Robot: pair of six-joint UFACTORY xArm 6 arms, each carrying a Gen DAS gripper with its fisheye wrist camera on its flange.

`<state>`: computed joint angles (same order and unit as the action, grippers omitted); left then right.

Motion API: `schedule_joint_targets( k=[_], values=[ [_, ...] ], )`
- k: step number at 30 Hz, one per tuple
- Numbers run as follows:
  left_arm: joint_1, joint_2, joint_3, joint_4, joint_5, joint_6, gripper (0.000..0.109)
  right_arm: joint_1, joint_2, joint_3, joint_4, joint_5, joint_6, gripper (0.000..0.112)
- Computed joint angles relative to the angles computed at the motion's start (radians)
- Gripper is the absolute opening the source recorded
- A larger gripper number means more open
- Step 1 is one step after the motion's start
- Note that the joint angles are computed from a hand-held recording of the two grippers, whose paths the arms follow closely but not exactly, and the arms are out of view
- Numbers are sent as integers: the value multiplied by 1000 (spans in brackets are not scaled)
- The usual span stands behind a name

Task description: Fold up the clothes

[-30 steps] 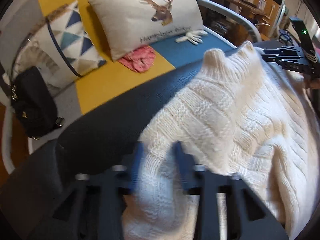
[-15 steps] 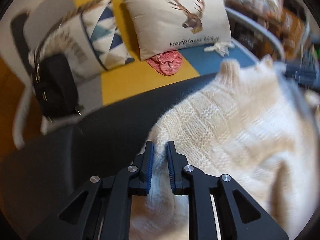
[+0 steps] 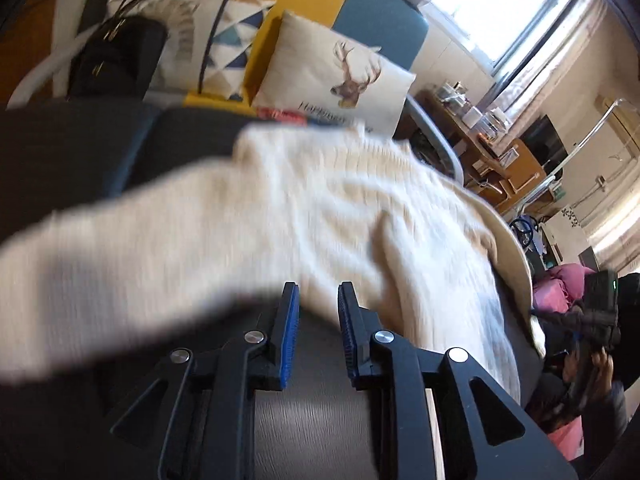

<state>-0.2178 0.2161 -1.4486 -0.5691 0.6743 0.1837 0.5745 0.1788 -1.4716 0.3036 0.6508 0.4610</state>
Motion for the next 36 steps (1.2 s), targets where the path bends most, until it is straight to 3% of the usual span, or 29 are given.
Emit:
schedule_joint_targets(
  k=[4, 7, 9, 12, 14, 17, 19, 21, 25, 29, 33, 35, 36],
  values=[
    [-49, -61, 87, -30, -7, 28, 22, 67, -220, 277, -103, 12, 235, 36],
    [-112, -53, 40, -45, -15, 129, 22, 112, -302, 402, -114, -46, 312, 36],
    [-151, -21, -15, -13, -15, 161, 23, 135, -307, 438, -100, -94, 340, 37],
    [-210, 48, -118, 59, 13, 165, 23, 159, -284, 426, -184, -69, 421, 37],
    [-253, 101, -176, 195, 15, 136, 23, 173, -268, 419, -211, -70, 447, 37],
    [-285, 176, -257, 324, 84, 119, 23, 185, -240, 371, -303, -17, 497, 36],
    [-302, 221, -296, 418, 130, 80, 23, 209, -191, 280, -420, 114, 503, 20],
    [-312, 210, -255, 473, 100, 66, 23, 236, -147, 188, -531, 252, 509, 7],
    [-333, 195, -236, 549, 96, 63, 24, 289, -80, 25, -716, 517, 502, 6],
    [-358, 194, -221, 608, 80, 86, 24, 293, -64, -23, -748, 667, 481, 3],
    [-348, 200, -226, 559, 77, 79, 24, 251, -162, 151, -681, 558, 585, 3],
    [-334, 211, -243, 492, 92, 98, 24, 241, -223, 218, -684, 454, 653, 3],
    [-328, 215, -250, 467, 100, 106, 24, 237, -253, 250, -688, 390, 682, 8]
  ],
)
